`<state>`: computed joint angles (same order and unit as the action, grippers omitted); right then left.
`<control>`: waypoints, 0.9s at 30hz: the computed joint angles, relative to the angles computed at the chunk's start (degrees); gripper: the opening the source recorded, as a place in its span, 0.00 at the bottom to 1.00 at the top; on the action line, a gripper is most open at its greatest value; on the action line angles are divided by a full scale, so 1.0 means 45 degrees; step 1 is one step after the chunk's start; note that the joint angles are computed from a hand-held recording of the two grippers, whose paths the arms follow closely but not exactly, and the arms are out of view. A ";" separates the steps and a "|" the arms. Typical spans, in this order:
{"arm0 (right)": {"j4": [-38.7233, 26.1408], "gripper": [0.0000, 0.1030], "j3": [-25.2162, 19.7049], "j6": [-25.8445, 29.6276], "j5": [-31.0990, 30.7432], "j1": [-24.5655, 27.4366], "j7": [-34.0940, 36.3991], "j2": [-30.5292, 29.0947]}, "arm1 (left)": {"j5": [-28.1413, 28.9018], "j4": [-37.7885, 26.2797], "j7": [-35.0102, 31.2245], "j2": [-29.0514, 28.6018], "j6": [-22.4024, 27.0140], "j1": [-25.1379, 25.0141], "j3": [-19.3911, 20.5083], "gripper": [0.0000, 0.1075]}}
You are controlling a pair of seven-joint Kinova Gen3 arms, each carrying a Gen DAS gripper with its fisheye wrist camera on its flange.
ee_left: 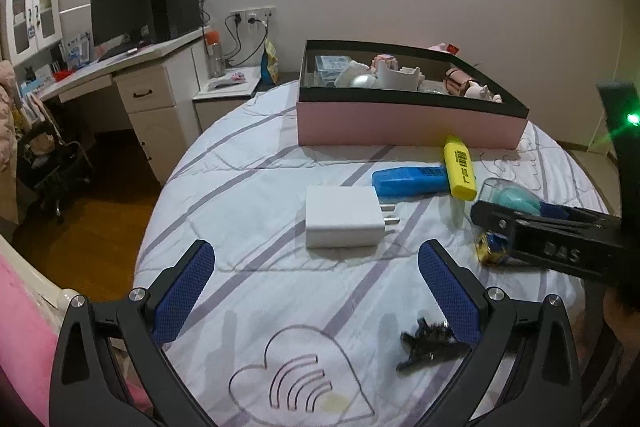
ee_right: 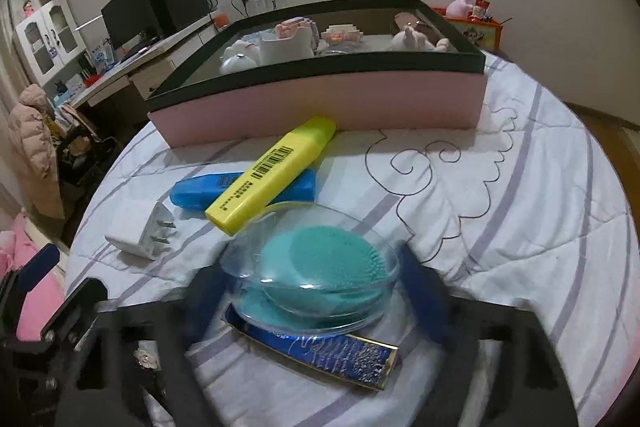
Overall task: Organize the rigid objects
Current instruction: 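Grasp clear case with teal brush with right tool while left tool grasps white charger, then carry teal brush case and white charger into the pink box and open both tools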
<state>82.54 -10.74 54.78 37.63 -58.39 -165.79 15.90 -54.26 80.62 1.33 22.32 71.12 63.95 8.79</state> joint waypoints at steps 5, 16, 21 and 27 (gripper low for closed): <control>0.0160 0.72 -0.0001 0.0331 0.0191 -0.0085 0.0173 -0.0225 | 0.0533 -0.0355 -0.0666 0.0188 -0.0628 -0.0581 -0.0037 0.96; 0.0922 0.72 -0.0371 -0.0043 0.0336 0.0519 -0.0054 -0.0739 | 0.3089 -0.1823 -0.3409 0.0937 -0.1057 -0.1544 -0.0674 0.96; 0.0947 0.72 -0.0406 -0.0160 0.0296 0.0613 0.0033 -0.0715 | 0.3538 -0.2126 -0.3658 0.1134 -0.0874 -0.1684 -0.0854 0.92; 0.0941 0.72 -0.0397 -0.0157 0.0315 0.0613 0.0095 -0.0699 | 0.3082 -0.2460 -0.3966 0.1349 -0.0507 -0.1228 -0.1049 0.65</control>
